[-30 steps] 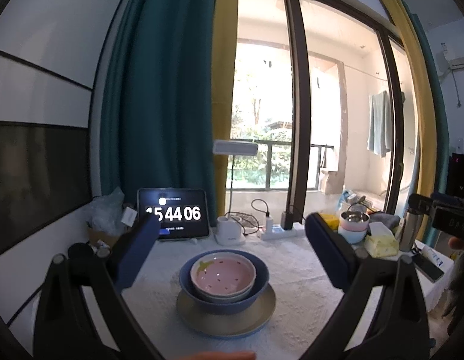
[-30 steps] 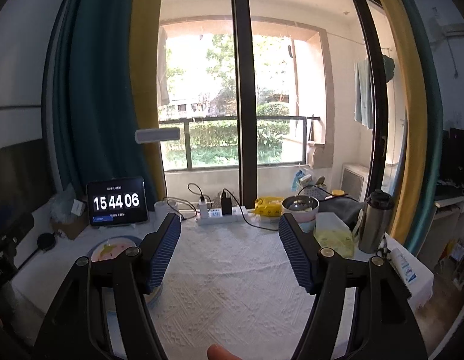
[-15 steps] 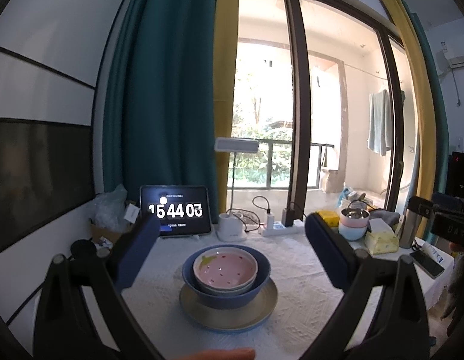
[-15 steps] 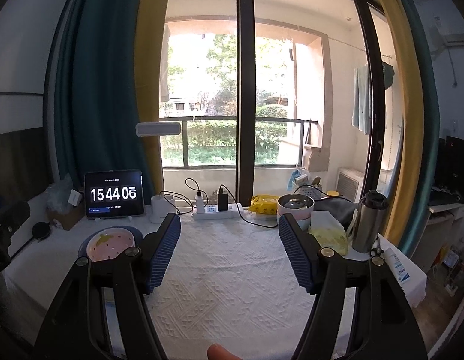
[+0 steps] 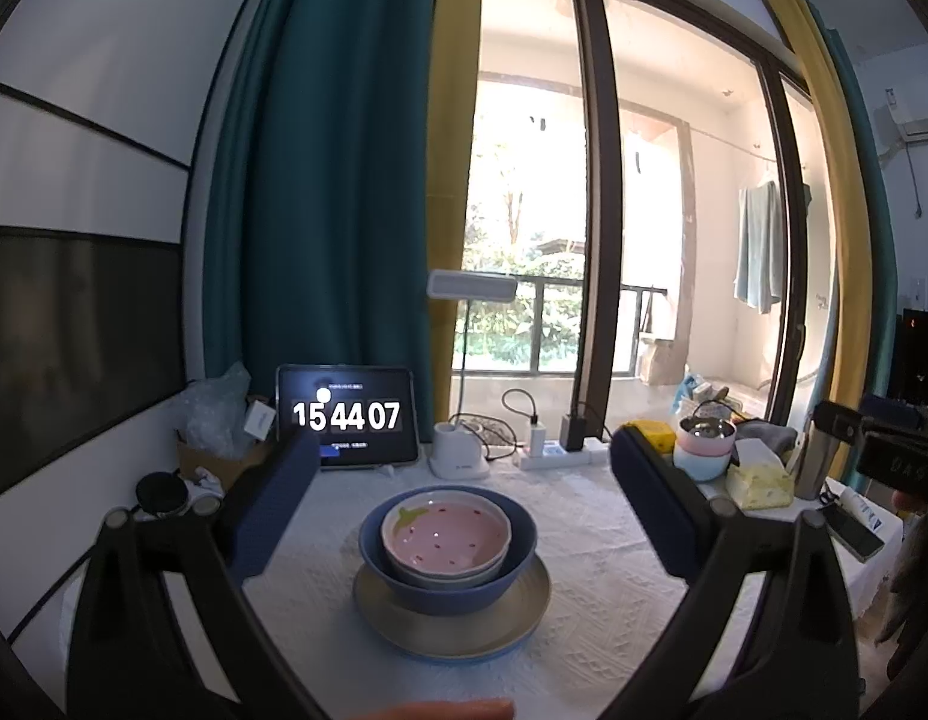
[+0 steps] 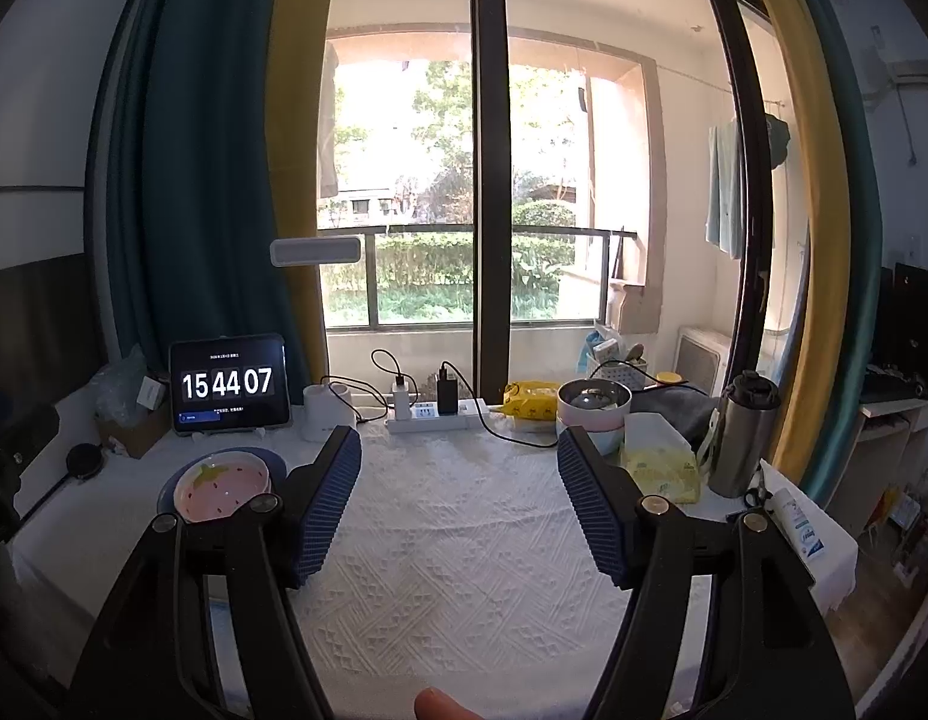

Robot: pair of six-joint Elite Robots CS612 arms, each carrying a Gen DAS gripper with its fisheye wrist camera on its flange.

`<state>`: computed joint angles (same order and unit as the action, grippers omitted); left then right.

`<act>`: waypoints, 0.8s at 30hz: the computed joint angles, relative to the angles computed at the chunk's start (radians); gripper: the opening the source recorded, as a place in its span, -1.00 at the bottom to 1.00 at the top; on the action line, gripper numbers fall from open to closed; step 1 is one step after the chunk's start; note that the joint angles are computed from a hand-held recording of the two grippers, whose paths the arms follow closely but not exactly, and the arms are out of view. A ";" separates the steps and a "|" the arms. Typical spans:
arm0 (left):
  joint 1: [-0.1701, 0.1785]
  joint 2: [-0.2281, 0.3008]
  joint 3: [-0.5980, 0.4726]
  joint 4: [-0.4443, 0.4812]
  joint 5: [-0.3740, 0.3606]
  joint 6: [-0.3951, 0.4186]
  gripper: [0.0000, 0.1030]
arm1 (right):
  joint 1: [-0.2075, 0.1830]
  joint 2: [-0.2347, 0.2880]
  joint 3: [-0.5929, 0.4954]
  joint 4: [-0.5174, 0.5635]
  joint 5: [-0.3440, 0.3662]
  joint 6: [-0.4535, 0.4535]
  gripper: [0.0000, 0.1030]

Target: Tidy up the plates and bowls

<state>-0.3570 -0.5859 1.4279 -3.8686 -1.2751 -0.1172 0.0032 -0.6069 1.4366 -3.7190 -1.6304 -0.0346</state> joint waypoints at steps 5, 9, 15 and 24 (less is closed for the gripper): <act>-0.002 0.000 0.001 0.002 0.000 -0.003 0.91 | -0.001 0.001 -0.002 0.000 0.000 0.002 0.39; -0.001 -0.001 0.000 0.003 0.000 -0.003 0.91 | -0.002 0.001 -0.002 -0.001 -0.002 0.005 0.39; -0.002 0.000 0.000 0.003 0.001 -0.004 0.91 | -0.004 0.002 -0.003 0.001 -0.004 0.008 0.39; -0.003 0.000 0.000 0.005 0.001 -0.007 0.91 | -0.004 0.002 -0.003 0.001 -0.003 0.007 0.39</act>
